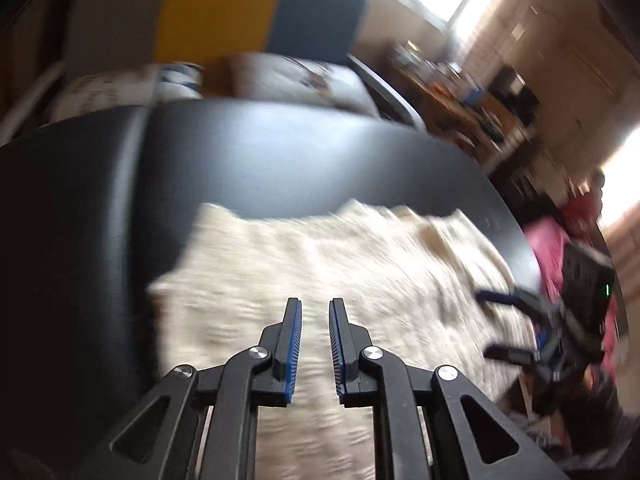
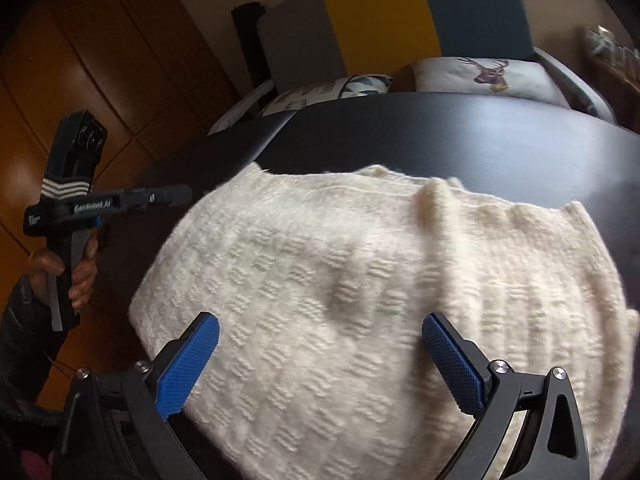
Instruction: Fold clothes
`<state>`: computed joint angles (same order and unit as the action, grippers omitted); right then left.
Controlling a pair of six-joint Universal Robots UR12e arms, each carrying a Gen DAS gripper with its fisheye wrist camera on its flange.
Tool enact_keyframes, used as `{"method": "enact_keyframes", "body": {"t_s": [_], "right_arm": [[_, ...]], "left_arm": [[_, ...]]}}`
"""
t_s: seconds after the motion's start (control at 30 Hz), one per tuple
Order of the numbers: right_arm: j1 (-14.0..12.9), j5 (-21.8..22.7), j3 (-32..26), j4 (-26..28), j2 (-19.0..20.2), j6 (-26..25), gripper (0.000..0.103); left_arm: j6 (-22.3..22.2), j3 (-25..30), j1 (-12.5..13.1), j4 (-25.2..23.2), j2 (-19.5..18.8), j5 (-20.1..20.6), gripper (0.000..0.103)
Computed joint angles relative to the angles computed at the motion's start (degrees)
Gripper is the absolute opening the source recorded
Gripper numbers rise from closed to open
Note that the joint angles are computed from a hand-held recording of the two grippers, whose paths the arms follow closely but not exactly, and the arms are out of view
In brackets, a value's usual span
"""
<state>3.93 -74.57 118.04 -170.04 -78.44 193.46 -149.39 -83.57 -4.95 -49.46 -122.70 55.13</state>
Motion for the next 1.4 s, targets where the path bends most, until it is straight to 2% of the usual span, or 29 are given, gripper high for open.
{"method": "enact_keyframes", "body": {"t_s": [0.07,0.13,0.2,0.23,0.3,0.43,0.53,0.63,0.67,0.73,0.83,0.9,0.93,1.03,1.1,1.13,1.27,1.37,1.4], "right_arm": [[-0.4,-2.8,-0.1,1.3,-0.2,1.2,0.103],[-0.5,-7.9,-1.0,3.6,0.3,2.4,0.103],[-0.8,-9.8,-2.1,6.5,1.8,2.2,0.103],[-0.6,-10.5,-2.1,6.2,2.0,1.1,0.103],[-0.1,-11.8,-1.8,5.0,2.4,-1.3,0.103],[-0.6,-10.5,-1.7,2.6,2.8,-1.0,0.103],[-2.0,-6.1,-0.7,0.7,1.8,-0.2,0.103],[-3.8,-2.8,0.4,-2.3,0.5,2.9,0.103],[-4.4,-1.7,0.8,-3.3,0.1,4.1,0.103],[-5.1,-1.3,-0.6,-2.3,0.4,3.8,0.103],[-5.6,-2.1,-3.8,0.7,2.8,4.5,0.103],[-6.0,-3.5,-5.8,7.0,4.4,6.1,0.103],[-6.1,-4.6,-6.5,9.5,5.3,6.9,0.103],[-5.9,-6.3,-6.5,9.0,5.5,4.7,0.103],[-6.4,-4.2,-6.1,8.4,4.8,4.4,0.103],[-7.0,-2.0,-5.1,6.5,4.0,5.4,0.102],[-10.5,10.0,1.6,-6.5,-0.2,12.1,0.102],[-11.8,16.7,5.4,-10.8,-2.7,14.2,0.102],[-11.5,16.5,5.9,-9.6,-3.2,13.8,0.102]], "left_arm": [[3.2,0.7,-1.5,-0.4,-0.7,2.7,0.013],[1.8,2.0,-2.5,-0.2,-2.3,7.7,0.013],[-2.4,2.0,-2.0,0.5,-3.0,6.7,0.01],[-4.4,1.9,-1.7,0.9,-3.3,5.7,0.007],[-5.5,0.8,-1.4,2.8,-3.0,4.7,0.007],[-6.6,0.5,-1.8,3.5,-2.4,5.8,0.006],[-7.6,1.2,-1.8,1.9,-2.3,3.6,0.012],[-5.6,1.0,-1.4,2.1,-1.6,0.7,0.013],[-5.3,1.2,-1.4,2.0,-1.6,1.0,0.013],[-4.7,1.6,-1.5,1.7,-1.6,1.7,0.013],[-7.3,3.9,-2.5,1.4,-3.7,5.5,0.013],[-9.1,4.0,-2.5,1.4,-4.6,7.8,0.013],[-9.7,3.3,-2.1,2.7,-4.7,6.4,0.013],[-10.6,2.8,-1.8,3.1,-4.3,5.3,0.013],[-11.4,2.5,-1.3,2.4,-3.7,3.6,0.013],[-11.8,2.4,-1.1,2.0,-3.4,2.7,0.013],[-15.6,-0.9,2.9,3.3,-1.2,-6.5,0.016],[-18.0,-3.3,5.9,4.6,-0.1,-10.2,0.018],[-18.7,-4.1,6.8,5.1,0.2,-10.5,0.018]]}}
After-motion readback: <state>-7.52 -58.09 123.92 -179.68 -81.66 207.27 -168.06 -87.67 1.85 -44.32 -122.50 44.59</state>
